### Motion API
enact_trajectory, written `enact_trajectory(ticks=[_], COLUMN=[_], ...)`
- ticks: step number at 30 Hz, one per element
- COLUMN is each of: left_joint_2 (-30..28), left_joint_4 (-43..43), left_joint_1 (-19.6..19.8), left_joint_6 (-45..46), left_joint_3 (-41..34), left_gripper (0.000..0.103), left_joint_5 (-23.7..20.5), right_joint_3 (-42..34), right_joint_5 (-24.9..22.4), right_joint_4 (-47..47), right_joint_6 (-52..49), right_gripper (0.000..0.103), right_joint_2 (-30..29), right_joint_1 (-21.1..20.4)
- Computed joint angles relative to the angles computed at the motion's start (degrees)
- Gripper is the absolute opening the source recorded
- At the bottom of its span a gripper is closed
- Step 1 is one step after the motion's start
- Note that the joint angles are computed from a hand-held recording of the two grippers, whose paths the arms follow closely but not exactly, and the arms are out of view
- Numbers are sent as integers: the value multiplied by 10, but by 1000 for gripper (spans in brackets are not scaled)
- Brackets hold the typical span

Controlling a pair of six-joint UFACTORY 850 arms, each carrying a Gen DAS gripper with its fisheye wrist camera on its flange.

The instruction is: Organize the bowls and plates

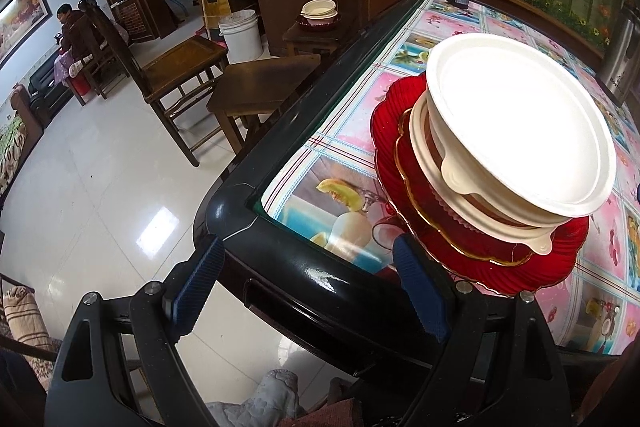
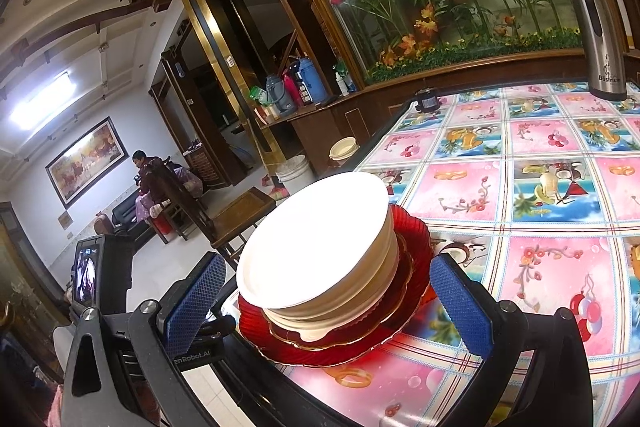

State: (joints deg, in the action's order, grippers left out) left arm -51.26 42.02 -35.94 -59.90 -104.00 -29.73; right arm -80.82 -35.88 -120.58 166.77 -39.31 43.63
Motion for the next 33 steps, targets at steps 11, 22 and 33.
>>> enact_trajectory(ticks=[11, 22, 33], left_joint_2=[-12, -13, -20], left_joint_4=[-36, -21, -32], left_joint_1=[3, -1, -3], left_joint_6=[31, 20, 30], left_joint_3=[-16, -15, -24], left_gripper=[87, 87, 87], left_joint_5=[-12, -12, -25], right_joint_3=[0, 2, 4], right_joint_5=[2, 7, 14], right_joint_4=[-5, -8, -12], right_joint_6=[13, 16, 22], right_gripper=[103, 103, 103], right_joint_2=[-3, -3, -3], right_joint_1=[0, 0, -2])
